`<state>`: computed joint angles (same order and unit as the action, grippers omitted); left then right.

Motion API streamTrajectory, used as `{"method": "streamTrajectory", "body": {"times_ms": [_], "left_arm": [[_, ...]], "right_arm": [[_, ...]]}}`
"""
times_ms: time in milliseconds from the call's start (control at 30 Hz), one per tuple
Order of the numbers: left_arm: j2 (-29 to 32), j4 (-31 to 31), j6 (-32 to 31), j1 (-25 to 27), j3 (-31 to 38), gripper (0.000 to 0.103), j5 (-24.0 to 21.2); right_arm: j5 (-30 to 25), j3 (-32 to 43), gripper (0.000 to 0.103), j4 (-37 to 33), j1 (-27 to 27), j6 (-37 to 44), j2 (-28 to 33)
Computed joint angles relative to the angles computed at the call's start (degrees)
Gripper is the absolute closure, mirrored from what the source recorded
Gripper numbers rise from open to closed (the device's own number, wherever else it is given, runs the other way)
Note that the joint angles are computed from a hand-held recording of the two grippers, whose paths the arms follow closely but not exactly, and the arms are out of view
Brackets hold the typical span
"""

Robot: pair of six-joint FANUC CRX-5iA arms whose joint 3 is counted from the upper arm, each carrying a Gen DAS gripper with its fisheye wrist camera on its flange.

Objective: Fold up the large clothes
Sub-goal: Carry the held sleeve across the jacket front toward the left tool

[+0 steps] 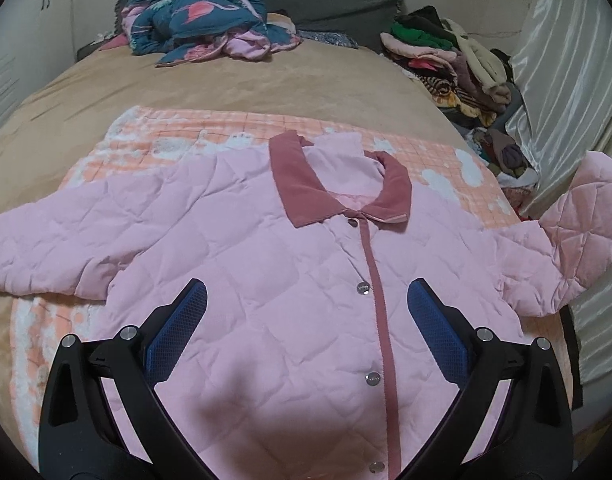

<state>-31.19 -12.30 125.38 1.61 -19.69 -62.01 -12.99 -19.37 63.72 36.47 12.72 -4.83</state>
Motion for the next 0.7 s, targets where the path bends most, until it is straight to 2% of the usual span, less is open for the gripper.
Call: {"method": "streamTrajectory", "body": {"times_ms": [100, 300, 367, 533, 700], "left_arm": [[-1.25, 1.43, -1.67, 1.31, -0.82, 0.009, 0.49], [-3.09, 4.46, -5.1, 3.99, -2.12, 0.009, 0.65], [-3.23, 3.91, -4.52, 3.97, -2.01, 0.009, 0.56], [-6.18, 7.36, -7.83, 8.85, -3.91, 0.009, 0.98], [-8.57, 9.64, -11.44, 13.92, -5.3, 0.009, 0.52]], "right_arm": [[-1.55, 1.73, 0.087, -2.65, 2.42, 2.39, 0.59], [-2.87, 4.47, 0.087, -2.65, 6.72, 3.5, 2.38], [-3.68, 5.92, 0.087, -3.06, 8.2, 4.68, 3.56], [-5.52, 8.77, 0.087, -4.31, 11.85, 8.82, 6.36], [-6.74, 10.75, 0.087, -9.28, 15.15, 13.65, 8.35]]}}
